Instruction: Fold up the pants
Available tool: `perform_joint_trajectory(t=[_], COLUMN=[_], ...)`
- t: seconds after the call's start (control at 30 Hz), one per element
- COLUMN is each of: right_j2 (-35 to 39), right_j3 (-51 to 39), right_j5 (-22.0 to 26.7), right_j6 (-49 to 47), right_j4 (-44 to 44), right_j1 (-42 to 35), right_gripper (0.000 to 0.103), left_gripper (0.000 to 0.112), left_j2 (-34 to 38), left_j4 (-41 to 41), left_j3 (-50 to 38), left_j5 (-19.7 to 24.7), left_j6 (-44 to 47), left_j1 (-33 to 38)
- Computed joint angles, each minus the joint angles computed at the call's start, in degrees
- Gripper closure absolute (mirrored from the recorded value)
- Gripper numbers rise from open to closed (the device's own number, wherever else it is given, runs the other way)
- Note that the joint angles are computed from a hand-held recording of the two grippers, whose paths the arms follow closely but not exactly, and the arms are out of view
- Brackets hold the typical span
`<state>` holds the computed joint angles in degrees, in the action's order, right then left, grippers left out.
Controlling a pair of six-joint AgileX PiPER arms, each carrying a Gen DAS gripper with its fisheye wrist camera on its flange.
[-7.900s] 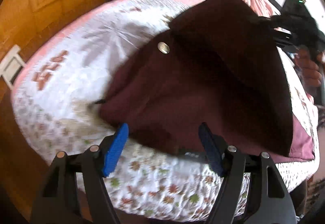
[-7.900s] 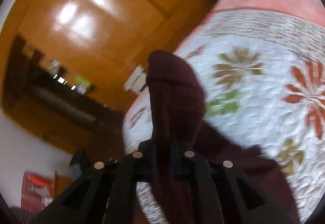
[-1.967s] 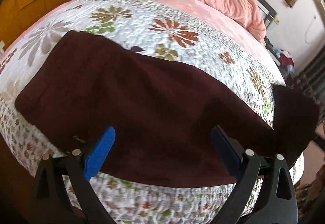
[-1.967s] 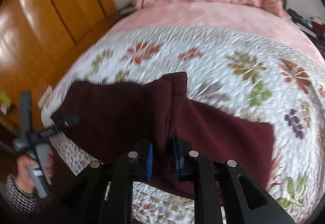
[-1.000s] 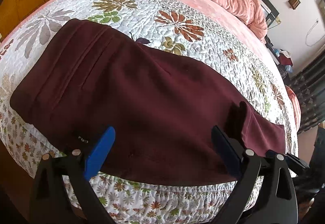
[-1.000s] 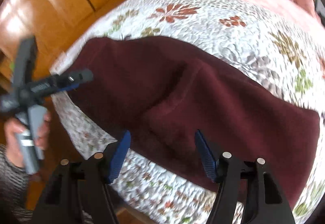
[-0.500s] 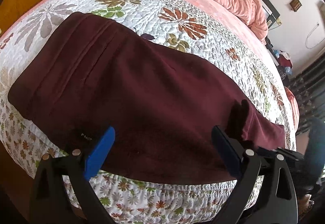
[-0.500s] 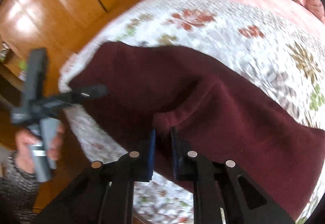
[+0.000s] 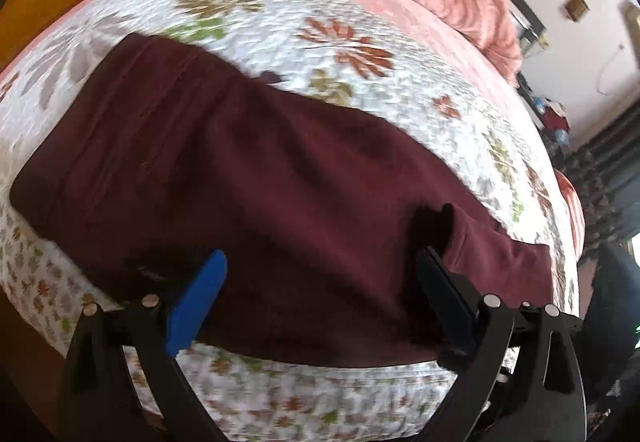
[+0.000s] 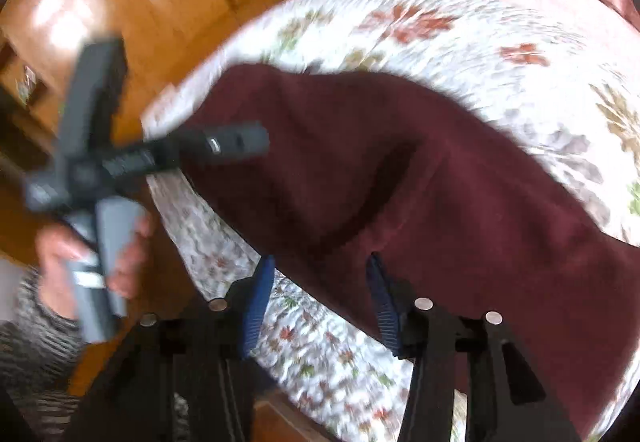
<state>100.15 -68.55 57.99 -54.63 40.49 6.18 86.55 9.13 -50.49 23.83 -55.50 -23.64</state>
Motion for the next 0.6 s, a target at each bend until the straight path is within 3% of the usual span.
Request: perform_joint_trajectory(t=[0.07, 0.17, 0.27, 0.4, 0.53, 0.6], right_j2=[-1.78, -2.85, -0.64, 3.49, 8.04, 7.89], right_j3=[-1.73, -4.23, -6.05, -3.91, -1.08, -1.7], right_j5=[1.7, -0.99, -0.16, -3.52, -7.57, -5.79], right_j6=[-0.18, 2.64, 2.04, 2.98, 0.4, -0.59], right_j4=[0.66, -5.02, -7.67, -10.82, -7.78, -6.74], right_j1=[-6.43, -12.47, -17.08, -19.49, -20.95, -21.91], right_gripper=[0.055, 0.055, 0.056, 0.059, 0.058, 0.057], left_gripper=[0.017, 0.017, 0.017, 0.017, 0.019, 0.019], left_j2=[1.65, 5.48, 11.36, 19.04, 26.8, 28.41], left_j4=[-1.34, -6.0, -6.32, -4.16, -12.3, -12.44], left_j3=[-3.1, -9.29, -17.57, -26.06, -30.67, -28.26], left_j5=[0.15, 0.08, 2.24, 5.2, 8.93, 5.74], left_j6=[1.95, 8.45, 11.23, 12.48, 19.08, 19.68], left_j1=[-1.9, -4.89, -8.93, -13.45, -12.99, -12.69])
